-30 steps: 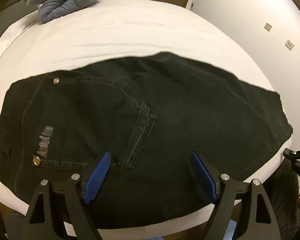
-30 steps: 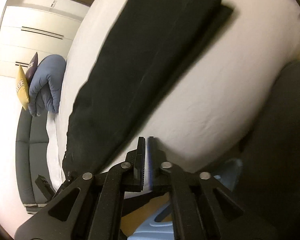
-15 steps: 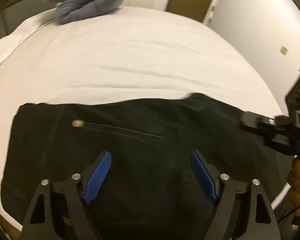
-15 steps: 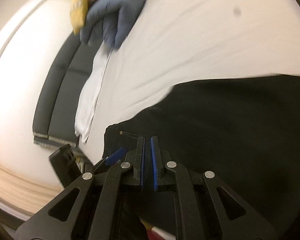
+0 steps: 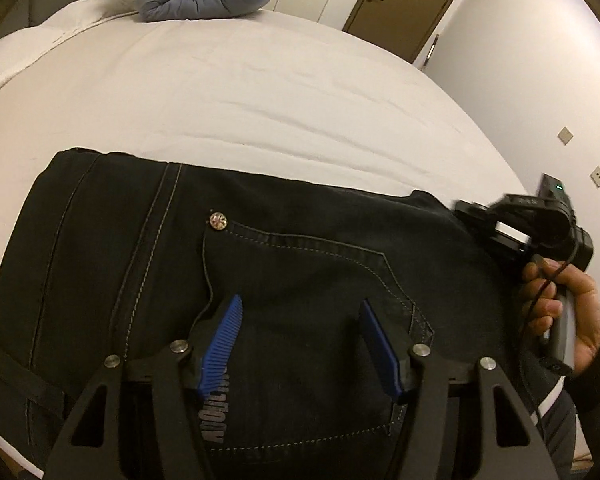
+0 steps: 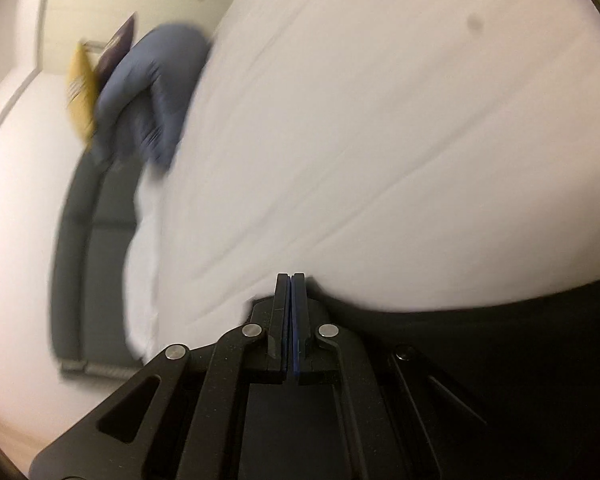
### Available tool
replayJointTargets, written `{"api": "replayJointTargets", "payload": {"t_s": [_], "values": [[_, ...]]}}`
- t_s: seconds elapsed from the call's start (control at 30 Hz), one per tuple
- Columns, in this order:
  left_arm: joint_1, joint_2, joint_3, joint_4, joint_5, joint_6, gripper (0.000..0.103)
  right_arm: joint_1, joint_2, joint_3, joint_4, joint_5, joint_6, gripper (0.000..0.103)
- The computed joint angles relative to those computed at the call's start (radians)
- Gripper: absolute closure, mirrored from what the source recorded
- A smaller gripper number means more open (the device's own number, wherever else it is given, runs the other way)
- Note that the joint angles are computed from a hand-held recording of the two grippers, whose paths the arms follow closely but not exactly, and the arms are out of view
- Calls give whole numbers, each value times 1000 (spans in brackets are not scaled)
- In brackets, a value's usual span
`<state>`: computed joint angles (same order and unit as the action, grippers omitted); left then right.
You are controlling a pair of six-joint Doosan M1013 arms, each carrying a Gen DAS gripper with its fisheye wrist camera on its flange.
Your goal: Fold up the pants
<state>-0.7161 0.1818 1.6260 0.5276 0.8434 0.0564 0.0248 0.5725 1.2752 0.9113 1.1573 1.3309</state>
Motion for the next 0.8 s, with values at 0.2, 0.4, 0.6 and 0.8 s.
{"api": "replayJointTargets", "payload": {"t_s": [0.2,0.4,0.6,0.8], "values": [[-12,20,-37,3,73,26,32,-55,-72,87,168,215,-199,95],[-17,27,-43,14,90,25,29,-87,-78,173,99,237,-182,103],[-41,-6,-34,75,147,6,29,-199,-152,198,-10,-18,-31,98],[-49,-40,0,144,161,-44,23,-179,-175,209,26,230,-233,91]]}}
